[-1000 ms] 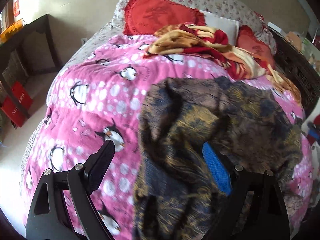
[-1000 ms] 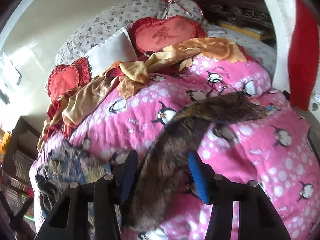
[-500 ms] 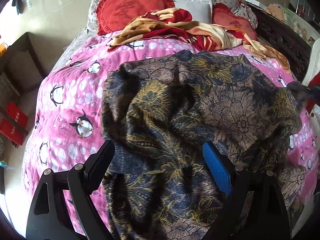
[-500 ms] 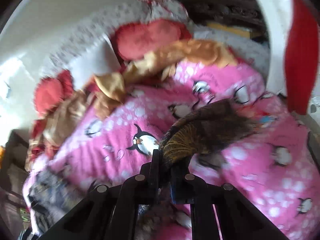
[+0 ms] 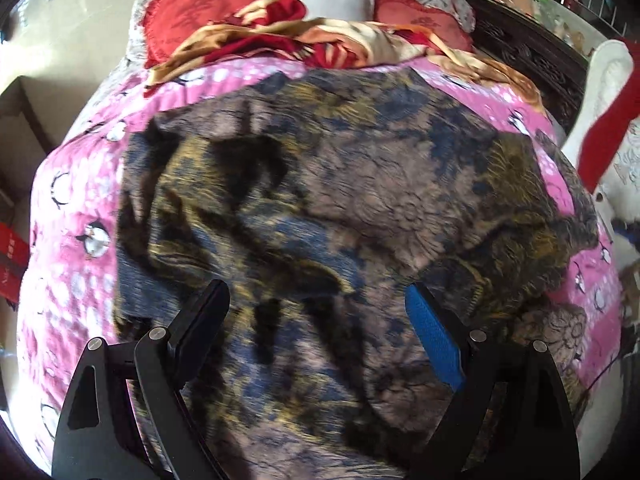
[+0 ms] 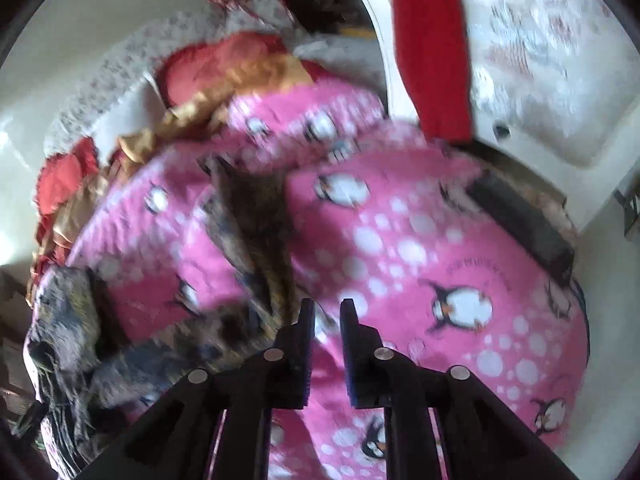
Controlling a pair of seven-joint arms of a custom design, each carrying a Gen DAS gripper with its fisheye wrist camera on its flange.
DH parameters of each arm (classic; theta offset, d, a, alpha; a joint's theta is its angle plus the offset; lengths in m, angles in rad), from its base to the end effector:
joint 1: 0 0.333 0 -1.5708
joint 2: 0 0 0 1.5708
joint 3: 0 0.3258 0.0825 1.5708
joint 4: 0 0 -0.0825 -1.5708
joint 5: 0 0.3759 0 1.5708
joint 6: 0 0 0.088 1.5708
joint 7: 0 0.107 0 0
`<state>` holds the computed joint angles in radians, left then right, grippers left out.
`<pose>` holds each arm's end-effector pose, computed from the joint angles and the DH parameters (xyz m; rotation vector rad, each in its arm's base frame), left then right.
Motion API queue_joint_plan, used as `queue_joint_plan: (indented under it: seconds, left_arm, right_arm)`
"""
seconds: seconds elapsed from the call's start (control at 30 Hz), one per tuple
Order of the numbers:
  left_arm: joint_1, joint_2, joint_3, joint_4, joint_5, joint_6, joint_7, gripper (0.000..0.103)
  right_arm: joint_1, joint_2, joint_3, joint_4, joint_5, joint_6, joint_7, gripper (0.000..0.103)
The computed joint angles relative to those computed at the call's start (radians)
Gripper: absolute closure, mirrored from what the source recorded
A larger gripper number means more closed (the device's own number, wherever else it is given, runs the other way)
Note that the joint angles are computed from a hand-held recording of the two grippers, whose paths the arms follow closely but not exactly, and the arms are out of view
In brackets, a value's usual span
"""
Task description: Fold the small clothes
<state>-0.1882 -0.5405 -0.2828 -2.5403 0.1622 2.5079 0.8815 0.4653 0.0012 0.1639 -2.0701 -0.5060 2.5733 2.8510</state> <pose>0.3621 -0.1973 0.5134 -2.0273 1.8094 -0.5712 0.4641 0.3477 0.4974 -1.5361 2.0627 -0.3768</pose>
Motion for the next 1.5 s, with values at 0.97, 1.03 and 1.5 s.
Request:
queue_joint_plan:
  seconds: [0.97, 1.03, 1.5]
  left_arm:
    - [-0.122, 0.083, 0.007, 0.021, -0.132, 0.092, 0.047, 0.013]
    - [-0.134, 0.097, 0.000, 0.035, -0.141, 0.095, 0.059, 0.013]
    - [-0.144, 0.151, -0.030, 0.086, -0.109, 0.067, 0.048, 0.013]
  right_arm:
    - [0.075, -0.195, -0.186, -0.212, -0.343, 0.239, 0.340, 0.097]
    - [0.083, -0.253, -0.164, -0.289, -0.247, 0.156, 0.301, 0.097]
    - [-0.006, -0.390, 0.020, -0.430, -0.002, 0.104, 0.216, 0.045]
